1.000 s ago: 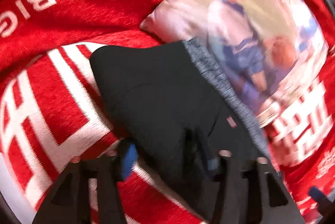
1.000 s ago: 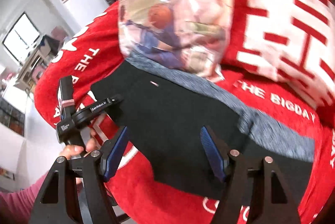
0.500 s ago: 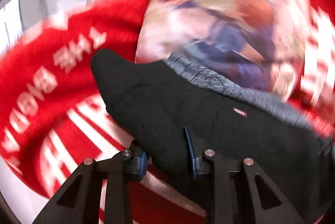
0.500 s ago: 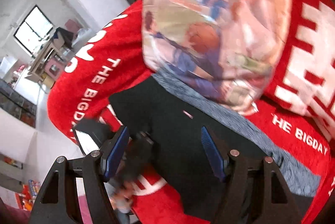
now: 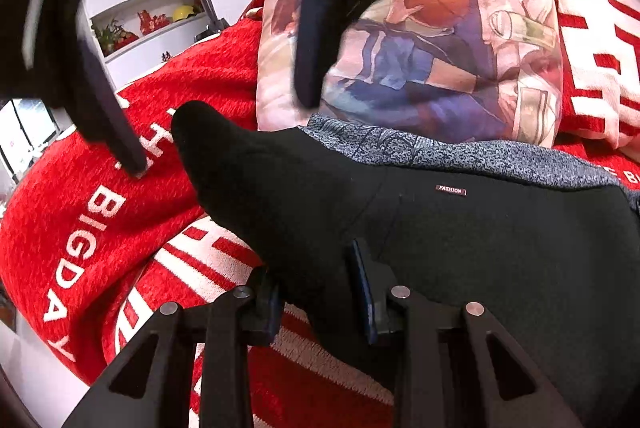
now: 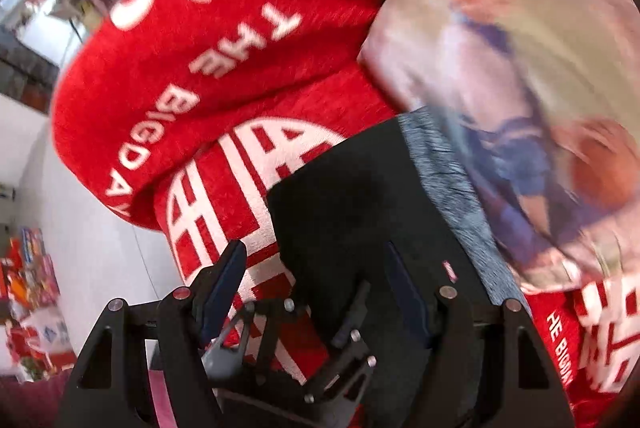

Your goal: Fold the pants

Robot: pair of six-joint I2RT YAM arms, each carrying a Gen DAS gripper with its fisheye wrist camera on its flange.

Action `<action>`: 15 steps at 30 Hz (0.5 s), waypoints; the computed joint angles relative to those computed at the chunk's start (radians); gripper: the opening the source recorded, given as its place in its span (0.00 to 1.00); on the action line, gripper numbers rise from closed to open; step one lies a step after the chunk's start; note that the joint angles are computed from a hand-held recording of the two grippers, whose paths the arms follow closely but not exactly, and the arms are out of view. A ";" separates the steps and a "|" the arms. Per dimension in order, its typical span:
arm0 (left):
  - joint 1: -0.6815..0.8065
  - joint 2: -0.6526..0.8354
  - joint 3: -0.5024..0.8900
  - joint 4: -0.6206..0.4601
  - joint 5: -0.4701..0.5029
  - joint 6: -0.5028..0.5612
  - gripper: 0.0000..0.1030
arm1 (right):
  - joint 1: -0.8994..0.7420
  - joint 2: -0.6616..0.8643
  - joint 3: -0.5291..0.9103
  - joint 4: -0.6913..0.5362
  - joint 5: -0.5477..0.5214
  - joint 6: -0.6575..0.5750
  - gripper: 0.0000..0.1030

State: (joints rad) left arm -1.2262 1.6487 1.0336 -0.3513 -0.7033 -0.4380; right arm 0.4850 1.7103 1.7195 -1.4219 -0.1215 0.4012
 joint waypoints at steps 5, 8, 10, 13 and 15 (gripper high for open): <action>-0.009 -0.017 -0.038 0.043 -0.001 0.048 0.31 | -0.022 0.162 0.083 -0.067 -0.035 -0.015 0.44; -0.008 -0.025 -0.041 0.038 0.020 0.052 0.31 | -0.041 0.142 0.037 -0.032 -0.037 -0.009 0.21; -0.019 -0.049 -0.044 0.036 0.023 0.059 0.31 | -0.028 0.102 0.020 -0.012 -0.011 -0.009 0.20; -0.058 -0.094 -0.035 0.007 0.005 0.067 0.31 | -0.035 -0.022 -0.033 0.031 -0.005 0.017 0.20; -0.102 -0.125 -0.019 -0.031 -0.022 0.070 0.31 | -0.061 -0.103 -0.069 0.057 -0.037 0.031 0.20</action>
State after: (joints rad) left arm -1.3280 1.5241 1.0143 -0.3828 -0.7256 -0.3677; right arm 0.4242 1.6070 1.6508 -1.3652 -0.1590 0.4324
